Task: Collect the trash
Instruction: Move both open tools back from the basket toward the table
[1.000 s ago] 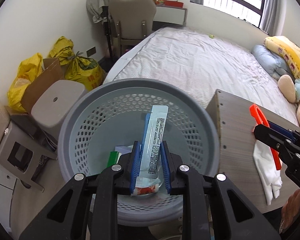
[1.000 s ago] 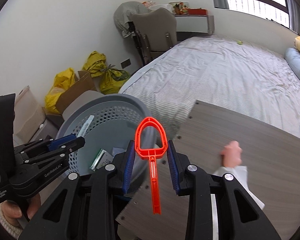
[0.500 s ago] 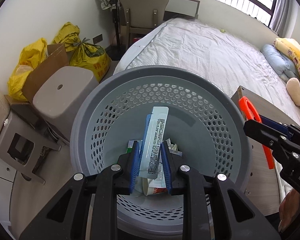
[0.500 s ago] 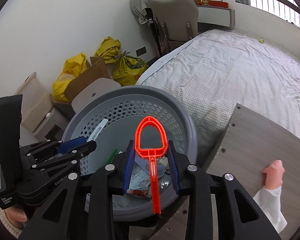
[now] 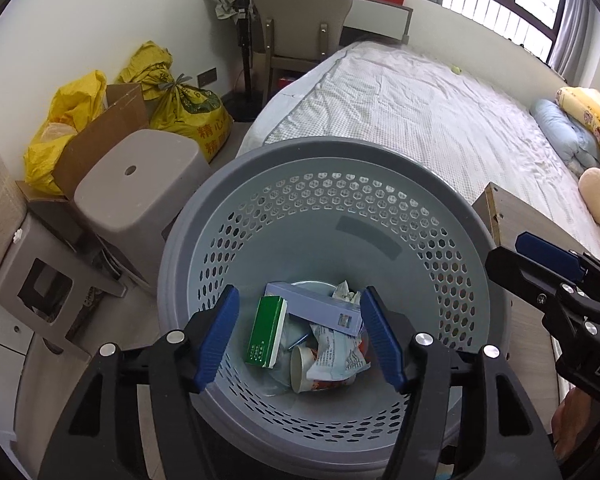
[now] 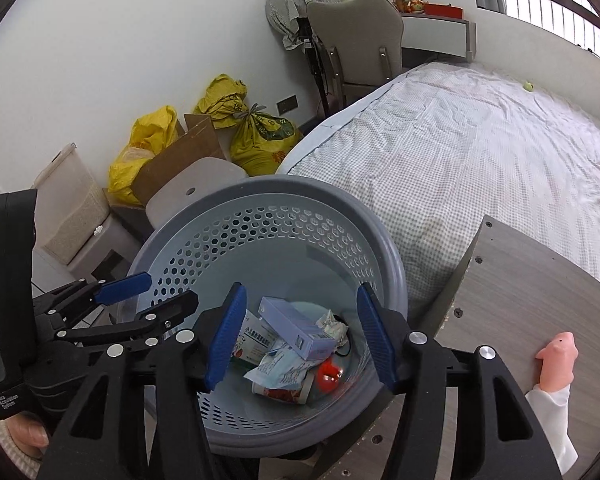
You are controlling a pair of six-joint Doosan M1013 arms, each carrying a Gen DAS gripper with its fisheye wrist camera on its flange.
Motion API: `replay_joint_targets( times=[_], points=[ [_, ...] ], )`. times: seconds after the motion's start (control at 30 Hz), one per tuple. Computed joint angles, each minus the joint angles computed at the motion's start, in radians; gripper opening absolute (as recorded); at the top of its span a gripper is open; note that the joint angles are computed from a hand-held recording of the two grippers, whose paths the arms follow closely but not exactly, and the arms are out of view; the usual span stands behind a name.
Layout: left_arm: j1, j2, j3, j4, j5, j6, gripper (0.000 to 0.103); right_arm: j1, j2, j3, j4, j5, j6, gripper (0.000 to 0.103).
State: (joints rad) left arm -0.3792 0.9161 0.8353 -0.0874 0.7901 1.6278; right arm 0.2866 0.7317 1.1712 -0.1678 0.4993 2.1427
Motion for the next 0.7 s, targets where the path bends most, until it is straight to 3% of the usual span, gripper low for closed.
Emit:
replay_joint_targets(
  times=[0.3, 0.7],
  points=[
    [-0.005, -0.031, 0.051, 0.059, -0.051, -0.053, 0.075, 0.005, -0.021, 0.032, -0.029, -0.026, 0.033, 0.057],
    [-0.008, -0.073, 0.116, 0.124, -0.107, -0.116, 0.084, 0.019, -0.056, 0.084, -0.085, -0.056, 0.089, 0.062]
  ],
)
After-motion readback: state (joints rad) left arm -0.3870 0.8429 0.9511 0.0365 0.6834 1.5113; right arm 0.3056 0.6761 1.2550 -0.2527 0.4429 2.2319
